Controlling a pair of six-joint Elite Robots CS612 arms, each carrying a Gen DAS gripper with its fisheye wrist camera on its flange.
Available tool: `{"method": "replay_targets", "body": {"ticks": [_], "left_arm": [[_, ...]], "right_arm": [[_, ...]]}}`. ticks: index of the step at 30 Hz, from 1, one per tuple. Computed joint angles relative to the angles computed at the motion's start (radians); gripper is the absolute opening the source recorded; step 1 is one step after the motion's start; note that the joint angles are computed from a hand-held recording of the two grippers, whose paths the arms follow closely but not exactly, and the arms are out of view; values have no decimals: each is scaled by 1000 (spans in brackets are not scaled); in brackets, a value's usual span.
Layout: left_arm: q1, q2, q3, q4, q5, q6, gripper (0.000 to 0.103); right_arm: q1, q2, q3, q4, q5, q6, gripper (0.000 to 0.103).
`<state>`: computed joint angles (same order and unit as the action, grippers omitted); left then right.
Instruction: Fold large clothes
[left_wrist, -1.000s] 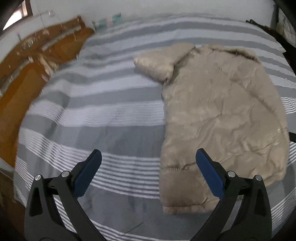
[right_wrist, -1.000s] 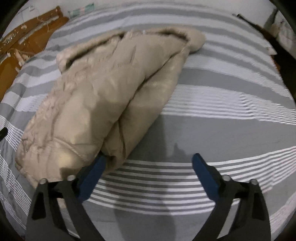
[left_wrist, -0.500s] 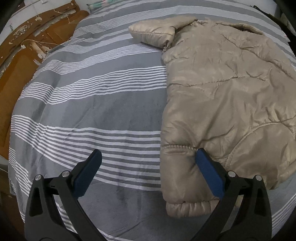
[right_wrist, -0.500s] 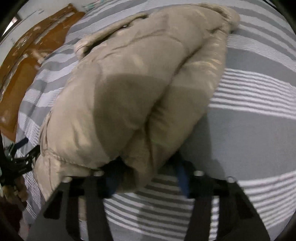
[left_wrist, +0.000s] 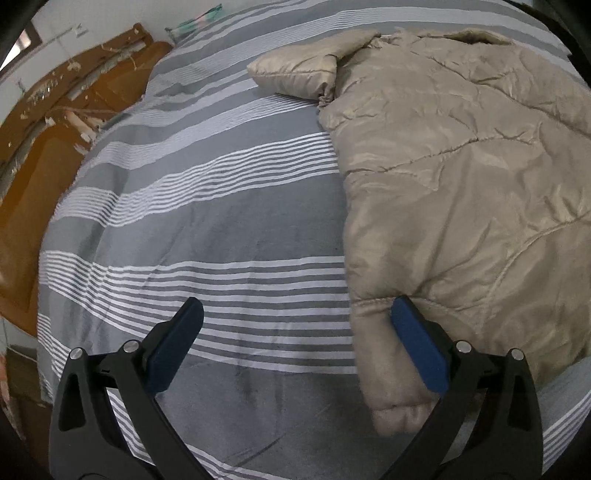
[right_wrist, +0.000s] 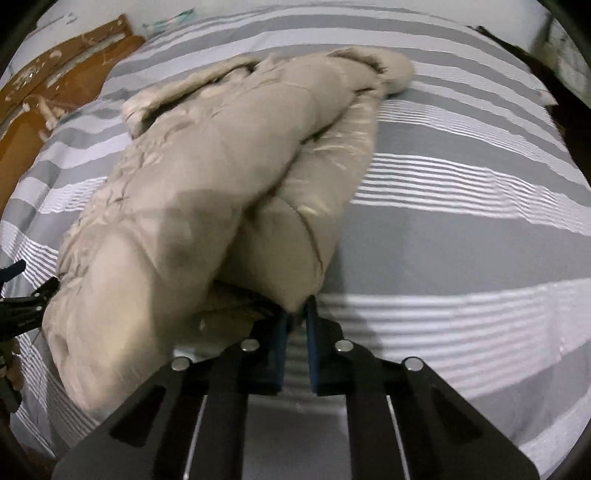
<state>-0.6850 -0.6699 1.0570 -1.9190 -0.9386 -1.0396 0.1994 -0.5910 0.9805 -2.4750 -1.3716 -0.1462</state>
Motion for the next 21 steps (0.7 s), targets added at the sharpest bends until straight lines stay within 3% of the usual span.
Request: {"method": "replay_targets", "body": {"ticks": [2,3,6,9,11,14,21], "left_arm": [[0,4,-5,3,-2,9,100],[0,6,-10,15,2,4,100],[3,8,-13,16,-4,-2,100],[5,7,-15,5,-15,0,100],[4,-5,0,-22,-26,2,100],[2,-28,37,-103,-64,-5,100],[-36,-85,143,-227,-67,34,100]], "right_arm": [[-7,-25,38,-28,-27,23,0],[-8,-39,61,-65,-78,33,0],[-32,-80,109,-86,-97,85,0],[-67,-94,123,-72,9,64,0],[-66,-80,96,4,21,15,3],[-59,-61,82,28,86,-14,3],[-25,-26,52,48,90,-61,4]]}}
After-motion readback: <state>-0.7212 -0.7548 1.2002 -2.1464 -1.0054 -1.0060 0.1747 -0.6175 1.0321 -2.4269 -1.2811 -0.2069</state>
